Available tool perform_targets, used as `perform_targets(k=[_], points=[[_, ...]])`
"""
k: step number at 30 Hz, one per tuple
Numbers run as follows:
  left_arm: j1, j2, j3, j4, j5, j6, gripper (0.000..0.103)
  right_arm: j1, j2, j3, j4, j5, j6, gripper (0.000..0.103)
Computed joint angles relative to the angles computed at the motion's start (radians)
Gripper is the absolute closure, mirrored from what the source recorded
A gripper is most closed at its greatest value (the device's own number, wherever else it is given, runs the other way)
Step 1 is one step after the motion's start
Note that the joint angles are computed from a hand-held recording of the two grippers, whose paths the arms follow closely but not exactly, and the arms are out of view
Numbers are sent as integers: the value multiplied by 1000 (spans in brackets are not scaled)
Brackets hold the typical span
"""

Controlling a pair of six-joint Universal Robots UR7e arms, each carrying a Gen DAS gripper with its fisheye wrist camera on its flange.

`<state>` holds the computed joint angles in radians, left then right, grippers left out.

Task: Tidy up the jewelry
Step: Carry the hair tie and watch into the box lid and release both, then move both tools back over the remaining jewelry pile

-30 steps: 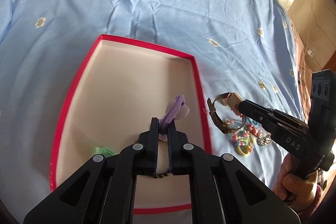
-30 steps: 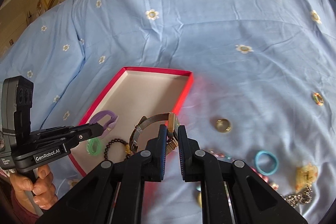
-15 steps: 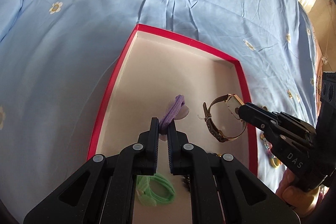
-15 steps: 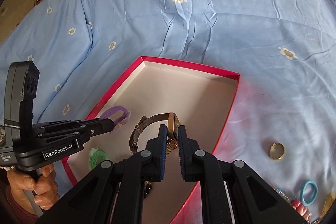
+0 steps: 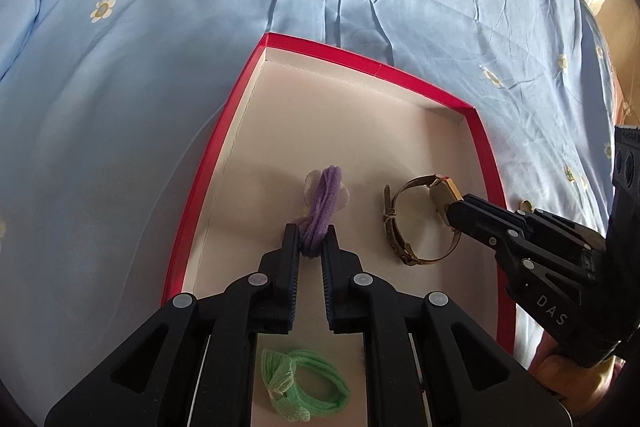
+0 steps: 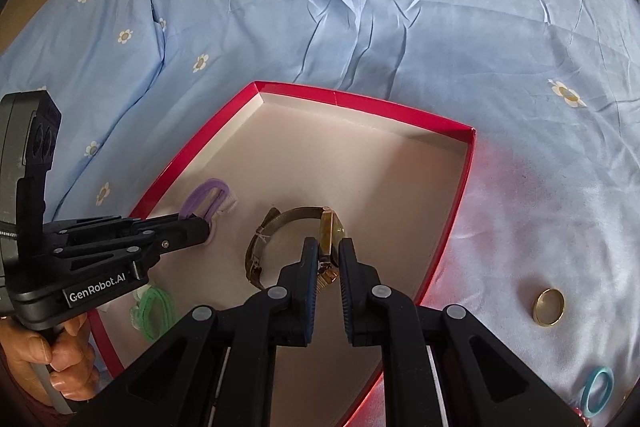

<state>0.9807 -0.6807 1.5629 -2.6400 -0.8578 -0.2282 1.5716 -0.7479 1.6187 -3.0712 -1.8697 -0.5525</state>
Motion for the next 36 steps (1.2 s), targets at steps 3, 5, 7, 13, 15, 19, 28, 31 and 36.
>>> perform_targets(k=[3,5,7,13,15,19,28,31,36], points=[[-5,3,-1,9,18,0,91,-3,-5,1,13,10,8,88],[-5,2,0,10,19,-3,86,-6,-9,2,21,20,21,88],[-9,1,1,15,34,-14,77,-8,-13,4,29,25,31,88],[-19,-23,31,5,43,-38,65,-11,-40,32,20,63,51,76],[-26,-33,48,-8,47,-42,61,-10,-55,48,9,75,53,75],[-36,-47,72,-14,46,-53,59,-11,-96,97,-24,100,59,68],[-60,-79,136,-22,23,-96,56,-28,-198,216,-86,121,70,64],[-74,-92,160,-35,8,-114,56,-39,-230,252,-105,123,72,64],[-106,-108,195,-70,-19,-118,52,-62,-289,319,-135,119,72,60]])
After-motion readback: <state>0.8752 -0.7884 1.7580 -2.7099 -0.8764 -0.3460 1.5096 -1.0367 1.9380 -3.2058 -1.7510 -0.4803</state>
